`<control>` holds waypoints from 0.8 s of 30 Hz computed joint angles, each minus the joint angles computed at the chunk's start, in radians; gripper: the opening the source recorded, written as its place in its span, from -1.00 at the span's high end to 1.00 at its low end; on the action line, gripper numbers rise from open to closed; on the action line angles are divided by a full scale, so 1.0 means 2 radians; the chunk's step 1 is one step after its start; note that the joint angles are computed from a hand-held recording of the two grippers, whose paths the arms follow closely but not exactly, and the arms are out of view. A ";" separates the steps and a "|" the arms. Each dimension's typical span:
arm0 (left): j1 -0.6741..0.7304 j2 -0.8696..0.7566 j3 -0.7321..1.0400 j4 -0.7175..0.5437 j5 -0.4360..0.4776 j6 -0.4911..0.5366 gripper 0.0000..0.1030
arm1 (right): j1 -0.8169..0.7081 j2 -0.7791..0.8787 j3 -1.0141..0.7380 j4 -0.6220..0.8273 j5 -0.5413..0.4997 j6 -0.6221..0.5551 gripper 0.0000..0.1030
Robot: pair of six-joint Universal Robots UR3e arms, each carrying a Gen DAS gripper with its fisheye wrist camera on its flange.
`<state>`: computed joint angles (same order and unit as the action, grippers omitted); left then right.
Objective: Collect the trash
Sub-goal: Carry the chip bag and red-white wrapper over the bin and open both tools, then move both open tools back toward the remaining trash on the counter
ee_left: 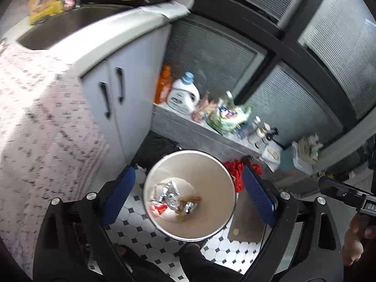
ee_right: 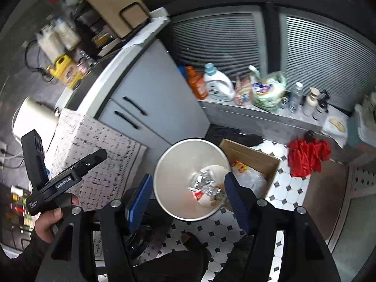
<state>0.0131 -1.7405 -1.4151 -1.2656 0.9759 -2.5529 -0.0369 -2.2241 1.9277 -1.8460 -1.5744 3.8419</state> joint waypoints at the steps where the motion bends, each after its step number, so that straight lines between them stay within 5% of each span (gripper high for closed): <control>1: 0.009 0.003 0.001 -0.002 -0.001 0.001 -0.81 | 0.009 0.016 -0.007 -0.012 -0.001 0.002 -0.31; 12: 0.159 0.053 0.009 -0.033 -0.034 0.024 -0.88 | 0.115 0.238 -0.148 -0.130 -0.020 -0.003 -0.74; 24: 0.316 0.013 0.084 -0.070 -0.069 0.071 -0.88 | 0.214 0.485 -0.433 -0.111 -0.052 0.006 -0.85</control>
<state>0.6451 -1.7143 -1.2478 -1.4047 0.8383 -2.4108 0.3921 -1.2538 1.0621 -2.0672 -1.6778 3.8534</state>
